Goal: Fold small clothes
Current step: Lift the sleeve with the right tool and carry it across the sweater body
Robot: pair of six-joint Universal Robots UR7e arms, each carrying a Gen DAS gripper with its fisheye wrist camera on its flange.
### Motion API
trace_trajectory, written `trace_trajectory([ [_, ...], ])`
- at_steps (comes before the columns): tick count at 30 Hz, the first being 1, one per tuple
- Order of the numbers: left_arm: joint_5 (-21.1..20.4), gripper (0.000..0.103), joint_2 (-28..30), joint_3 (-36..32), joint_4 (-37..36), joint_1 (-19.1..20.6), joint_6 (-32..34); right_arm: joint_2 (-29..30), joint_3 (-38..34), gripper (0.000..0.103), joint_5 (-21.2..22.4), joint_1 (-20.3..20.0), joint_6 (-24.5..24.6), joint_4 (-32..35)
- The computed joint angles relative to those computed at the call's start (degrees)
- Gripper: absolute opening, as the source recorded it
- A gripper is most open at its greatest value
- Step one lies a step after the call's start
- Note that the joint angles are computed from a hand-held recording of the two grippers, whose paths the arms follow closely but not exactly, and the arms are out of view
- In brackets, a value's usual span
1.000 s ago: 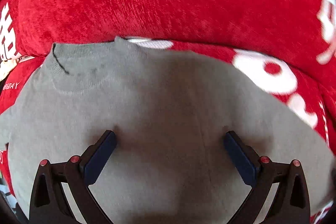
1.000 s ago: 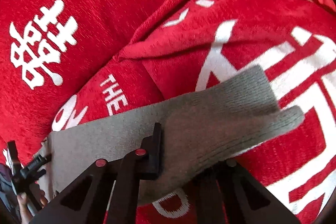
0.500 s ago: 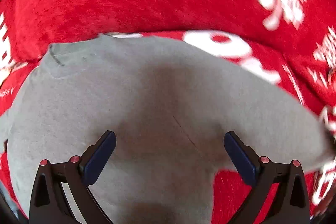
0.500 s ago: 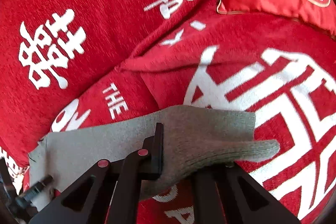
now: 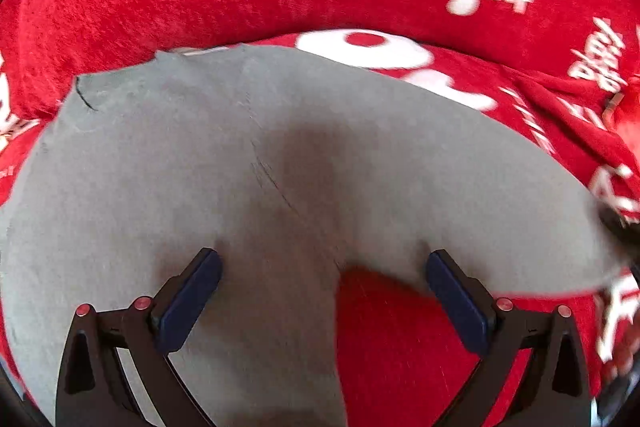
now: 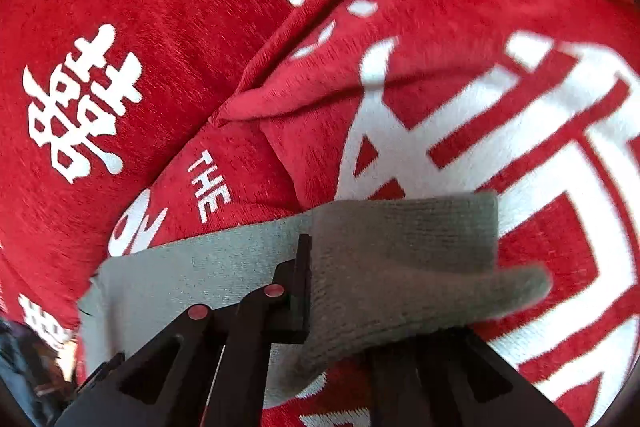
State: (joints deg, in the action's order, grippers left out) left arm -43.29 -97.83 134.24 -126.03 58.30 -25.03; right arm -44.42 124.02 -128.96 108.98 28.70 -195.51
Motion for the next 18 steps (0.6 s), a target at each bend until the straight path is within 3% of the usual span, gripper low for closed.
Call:
trace_trajectory([
  [1, -2.76, 0.103, -2.04, -0.30, 1.85, 0.18, 0.67, -0.22, -0.07, 0.004, -1.33, 1.20, -0.07, -0.75],
  [3, -4.45, 0.103, -6.59, 0.25, 3.64, -0.12, 0.91, -0.67, -0.81, 0.004, -3.83, 3.43, -0.20, -0.60],
  [6, -0.30, 0.103, -14.27, 1.10, 6.78, -0.29, -0.64, -0.52, -4.61, 0.004, -9.45, 8.41, -1.63, 3.66],
  [9, -0.24, 0.103, -18.32, -0.86, 8.60, 4.90, -0.98, 1.03, -9.88, 0.004, -11.69, 13.03, -3.48, 7.11],
  [12, -0.56, 0.103, -19.02, -3.71, 5.66, 13.26, 2.84, 4.50, -16.92, 0.004, -12.17, 17.59, -4.52, 11.68],
  [18, -6.05, 0.103, -23.44, -7.33, 1.11, 25.84, 11.24, 18.70, -38.66, 0.004, -10.36, 25.82, -8.27, 23.11],
])
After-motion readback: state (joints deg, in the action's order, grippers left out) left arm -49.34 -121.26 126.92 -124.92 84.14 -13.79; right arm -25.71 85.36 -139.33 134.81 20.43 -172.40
